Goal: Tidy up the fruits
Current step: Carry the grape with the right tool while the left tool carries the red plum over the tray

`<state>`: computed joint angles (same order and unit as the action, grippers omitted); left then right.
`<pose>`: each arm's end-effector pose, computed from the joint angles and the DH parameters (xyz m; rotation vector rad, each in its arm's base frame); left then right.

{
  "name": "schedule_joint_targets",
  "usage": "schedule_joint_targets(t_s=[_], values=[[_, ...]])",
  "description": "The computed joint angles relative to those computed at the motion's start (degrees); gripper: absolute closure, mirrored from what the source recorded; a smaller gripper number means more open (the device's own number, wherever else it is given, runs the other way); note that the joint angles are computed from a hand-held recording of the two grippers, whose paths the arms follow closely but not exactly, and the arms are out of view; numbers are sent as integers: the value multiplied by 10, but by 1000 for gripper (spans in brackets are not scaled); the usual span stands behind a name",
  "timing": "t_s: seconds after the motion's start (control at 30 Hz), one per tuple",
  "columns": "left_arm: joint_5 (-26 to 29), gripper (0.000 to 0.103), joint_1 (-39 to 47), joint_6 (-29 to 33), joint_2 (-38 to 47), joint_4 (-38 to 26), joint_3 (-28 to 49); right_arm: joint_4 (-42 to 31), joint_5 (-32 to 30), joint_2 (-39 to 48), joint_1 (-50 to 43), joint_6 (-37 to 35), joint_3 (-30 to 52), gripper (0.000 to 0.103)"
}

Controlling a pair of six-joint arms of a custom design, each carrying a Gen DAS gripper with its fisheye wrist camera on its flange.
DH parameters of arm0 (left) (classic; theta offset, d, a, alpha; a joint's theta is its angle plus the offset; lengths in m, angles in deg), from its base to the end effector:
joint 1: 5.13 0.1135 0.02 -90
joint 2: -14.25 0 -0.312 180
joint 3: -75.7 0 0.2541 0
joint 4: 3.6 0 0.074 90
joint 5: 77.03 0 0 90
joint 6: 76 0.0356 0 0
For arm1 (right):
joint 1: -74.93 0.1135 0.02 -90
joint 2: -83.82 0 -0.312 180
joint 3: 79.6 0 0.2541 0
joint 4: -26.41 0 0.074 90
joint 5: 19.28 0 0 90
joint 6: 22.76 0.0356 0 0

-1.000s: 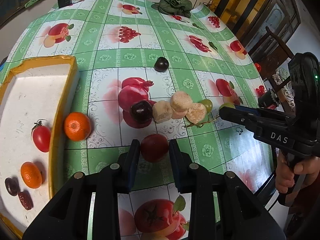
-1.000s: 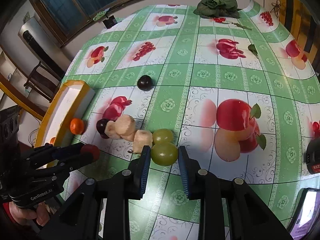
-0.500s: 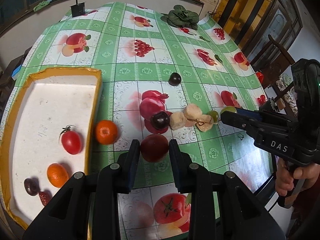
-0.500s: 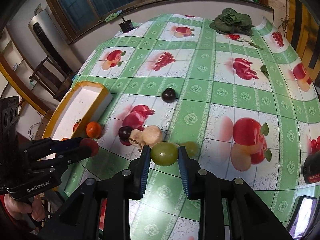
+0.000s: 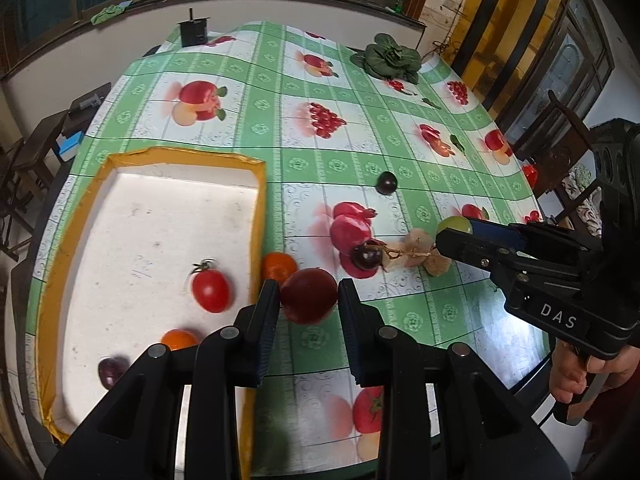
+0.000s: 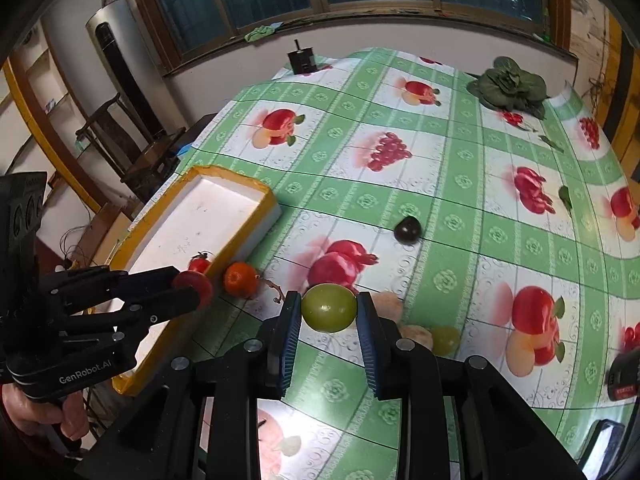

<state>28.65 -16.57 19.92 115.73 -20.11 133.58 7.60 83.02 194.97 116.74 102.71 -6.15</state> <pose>0.3118 -0.0729 0.1502 0.4883 2.5632 -0.3921 0.2985 0.2568 0.1584 -0.0583 2.5434 0.2637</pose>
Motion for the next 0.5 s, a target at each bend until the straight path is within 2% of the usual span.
schedule_joint_targets(t_s=[0.5], values=[[-8,76,95,41,-2,-19,6,-38,-16,63,28,-25,114,75]])
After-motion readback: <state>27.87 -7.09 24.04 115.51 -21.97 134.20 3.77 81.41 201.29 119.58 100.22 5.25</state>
